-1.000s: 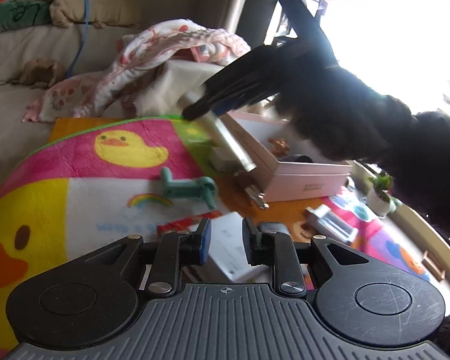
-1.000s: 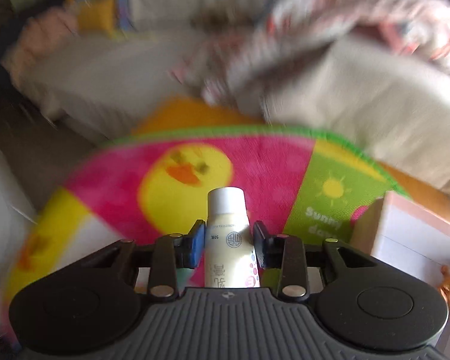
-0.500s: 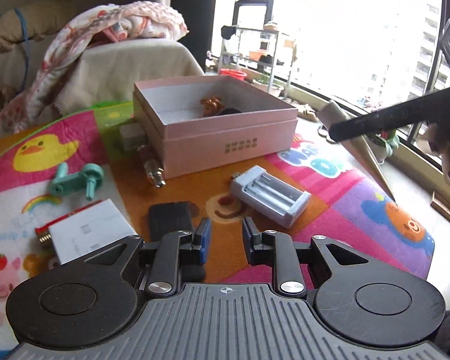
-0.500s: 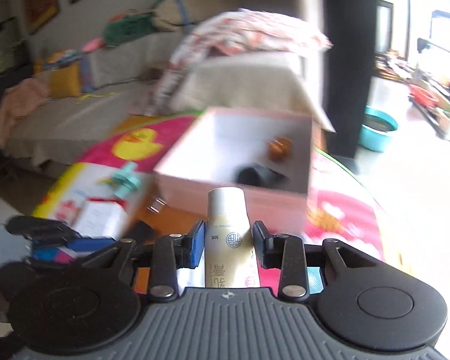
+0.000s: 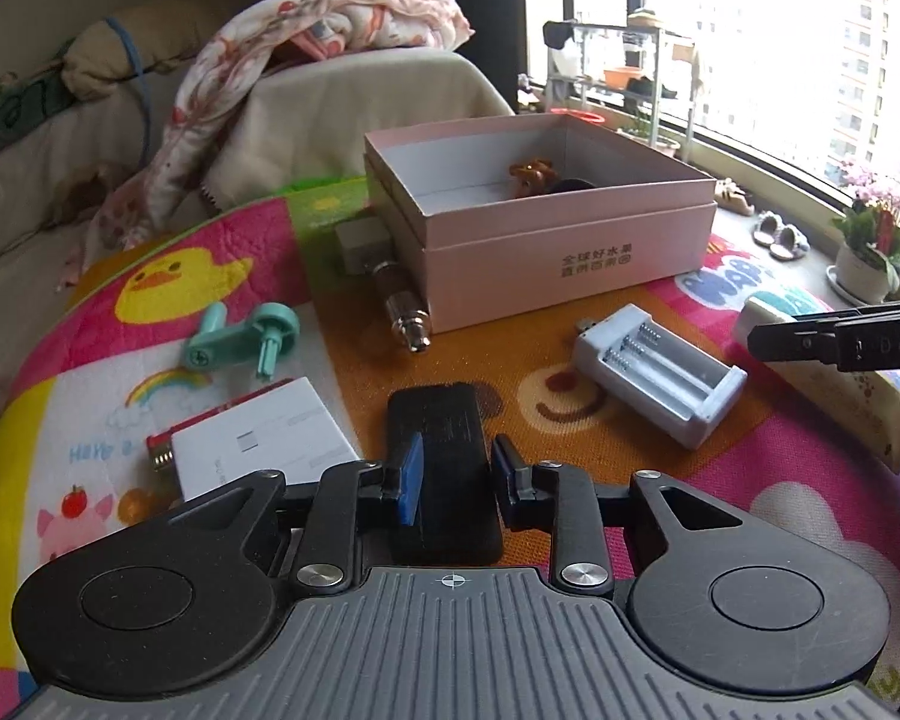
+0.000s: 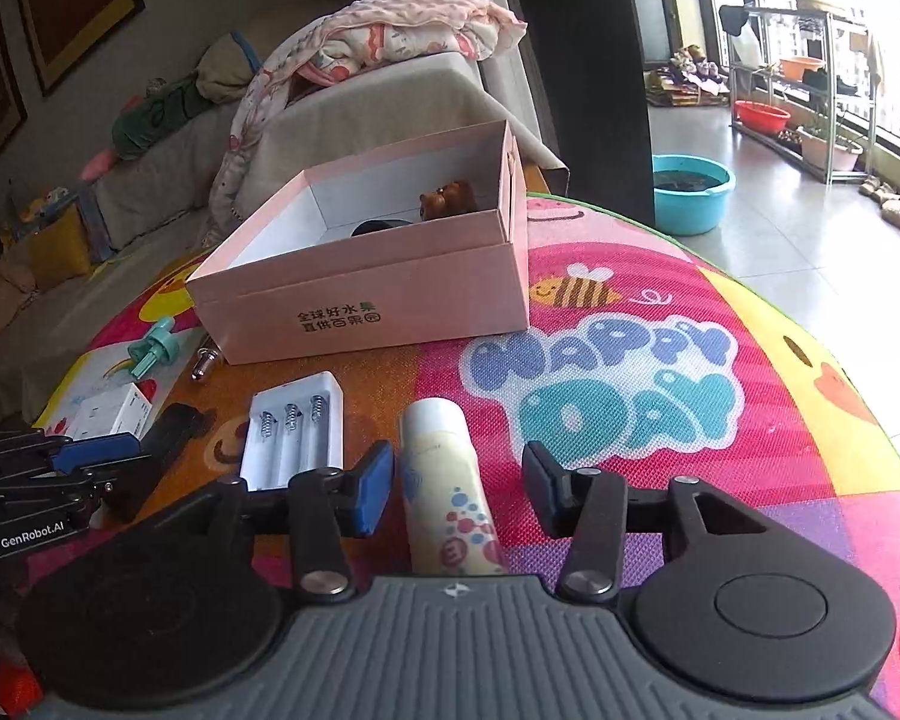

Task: Organize rigid objects
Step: 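Carry the black case with the left tool while the right tool carries the bottle toward the box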

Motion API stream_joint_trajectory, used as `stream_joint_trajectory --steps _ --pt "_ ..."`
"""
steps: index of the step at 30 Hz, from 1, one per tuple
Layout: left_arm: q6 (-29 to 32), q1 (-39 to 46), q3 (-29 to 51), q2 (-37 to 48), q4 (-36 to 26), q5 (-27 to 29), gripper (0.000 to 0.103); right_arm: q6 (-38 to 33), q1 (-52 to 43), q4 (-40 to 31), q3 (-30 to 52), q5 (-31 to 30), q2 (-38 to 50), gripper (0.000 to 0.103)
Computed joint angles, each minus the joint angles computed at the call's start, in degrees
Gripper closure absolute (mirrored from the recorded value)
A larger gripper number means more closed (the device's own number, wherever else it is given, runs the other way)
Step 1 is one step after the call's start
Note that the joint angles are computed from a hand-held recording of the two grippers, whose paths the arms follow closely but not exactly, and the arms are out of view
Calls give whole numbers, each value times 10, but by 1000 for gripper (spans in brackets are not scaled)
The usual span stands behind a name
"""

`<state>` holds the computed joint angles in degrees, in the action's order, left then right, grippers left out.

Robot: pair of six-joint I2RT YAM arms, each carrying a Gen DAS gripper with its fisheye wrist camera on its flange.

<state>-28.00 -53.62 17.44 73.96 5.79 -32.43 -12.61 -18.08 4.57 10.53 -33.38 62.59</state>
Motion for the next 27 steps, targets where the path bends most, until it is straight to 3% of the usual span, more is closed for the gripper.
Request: stream_joint_trajectory --steps 4,9,12,15,17,20,27 --pt "-2 20 10 16 1 -4 64 1 -5 24 -20 -4 -13 54" --pt "-8 26 2 8 8 5 62 4 0 36 -25 -2 -8 50" --pt "7 30 -10 3 38 38 40 8 18 44 -35 20 -23 47" --pt "23 22 -19 13 69 47 28 8 33 47 -39 34 -30 45" --pt "14 21 -25 10 75 42 28 8 34 49 -40 37 -29 45" --pt "-3 28 -23 10 59 20 38 8 34 51 -39 36 -27 45" --pt "0 53 -27 9 75 68 45 4 35 51 -39 35 -25 41"
